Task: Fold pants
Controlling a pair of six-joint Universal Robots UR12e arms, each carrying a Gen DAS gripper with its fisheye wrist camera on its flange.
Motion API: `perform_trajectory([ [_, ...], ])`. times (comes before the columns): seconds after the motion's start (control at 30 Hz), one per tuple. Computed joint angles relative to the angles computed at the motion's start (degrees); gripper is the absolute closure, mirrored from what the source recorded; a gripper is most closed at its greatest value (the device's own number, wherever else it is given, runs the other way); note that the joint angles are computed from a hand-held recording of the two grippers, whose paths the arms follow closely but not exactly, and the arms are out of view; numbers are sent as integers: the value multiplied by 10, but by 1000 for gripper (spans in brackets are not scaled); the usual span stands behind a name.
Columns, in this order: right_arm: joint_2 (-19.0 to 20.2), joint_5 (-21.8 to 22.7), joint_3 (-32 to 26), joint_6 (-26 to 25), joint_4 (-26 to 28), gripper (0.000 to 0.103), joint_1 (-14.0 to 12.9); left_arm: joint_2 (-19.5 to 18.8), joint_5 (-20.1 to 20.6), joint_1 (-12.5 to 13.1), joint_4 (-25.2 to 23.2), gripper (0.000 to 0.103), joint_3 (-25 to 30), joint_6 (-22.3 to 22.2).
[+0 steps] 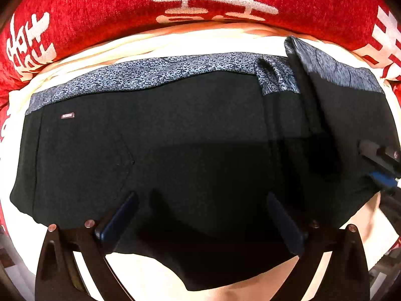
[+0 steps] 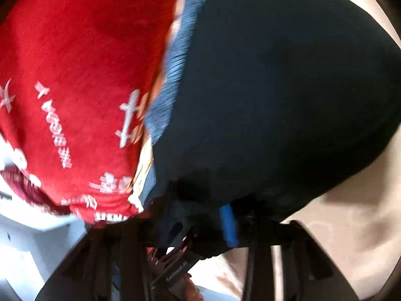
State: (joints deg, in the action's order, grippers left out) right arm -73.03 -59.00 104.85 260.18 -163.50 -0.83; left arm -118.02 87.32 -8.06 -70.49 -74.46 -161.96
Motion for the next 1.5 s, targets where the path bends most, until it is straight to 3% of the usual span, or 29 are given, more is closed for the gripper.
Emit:
perform_trajectory([
  [0.1, -8, -5, -8, -27, 17, 96, 0, 0, 5, 8, 6, 0, 8, -3],
  [0.2, -15, 13, -26, -101, 64, 96, 7, 4, 12, 14, 19, 0, 6, -11],
  [0.43, 13, 24, -40, -116, 112, 97, 34, 5, 44, 24, 21, 0, 12, -9],
  [0.5, 11, 25, -57, -176, 159, 95, 35, 7, 46, 26, 22, 0, 13, -7],
  [0.6, 4, 52, -93, -323, 263, 88, 29, 6, 40, 27, 11, 0, 28, -9],
  [0.63, -2, 49, -106, -378, 297, 84, 27, 5, 33, 27, 10, 0, 35, -9],
  [0.67, -8, 44, -114, -419, 316, 71, 23, 2, 26, 27, 10, 0, 43, -8],
  [0.7, -14, 39, -116, -443, 322, 62, 18, -1, 18, 25, 16, 0, 46, -7],
  [0.73, -21, 30, -115, -458, 322, 38, 13, -4, 9, 21, 21, 1, 51, -5],
  [0.77, -30, 8, -111, -461, 309, 34, 4, -6, 3, 17, 24, 1, 54, -4],
  [0.83, -42, -33, -100, -453, 282, 34, -13, -15, -13, 8, 23, 1, 69, 0],
  [0.97, -41, -123, -94, -427, 291, 35, -40, -28, -31, -14, 14, 0, 88, 5],
  [1.0, -38, -127, -92, -424, 292, 35, -45, -33, -35, -19, 9, 0, 94, 6],
  [1.1, -23, -71, -78, -413, 279, 50, -69, -42, -50, -33, 2, 0, 98, 8],
  [1.13, -13, -32, -73, -411, 269, 59, -76, -44, -49, -37, 0, 0, 99, 8],
  [1.17, -8, -5, -69, -415, 267, 62, -80, -47, -47, -40, -1, 0, 98, 10],
  [1.33, -1, 23, -67, -387, 259, 69, -80, -47, 0, -47, -12, 0, 79, 5],
  [1.4, -2, 2, -88, -439, 301, 69, -70, -45, 0, -42, -23, 0, 72, -11],
  [1.5, 12, -106, -145, -512, 408, 69, -38, -41, -3, -37, -25, 0, 67, -23],
])
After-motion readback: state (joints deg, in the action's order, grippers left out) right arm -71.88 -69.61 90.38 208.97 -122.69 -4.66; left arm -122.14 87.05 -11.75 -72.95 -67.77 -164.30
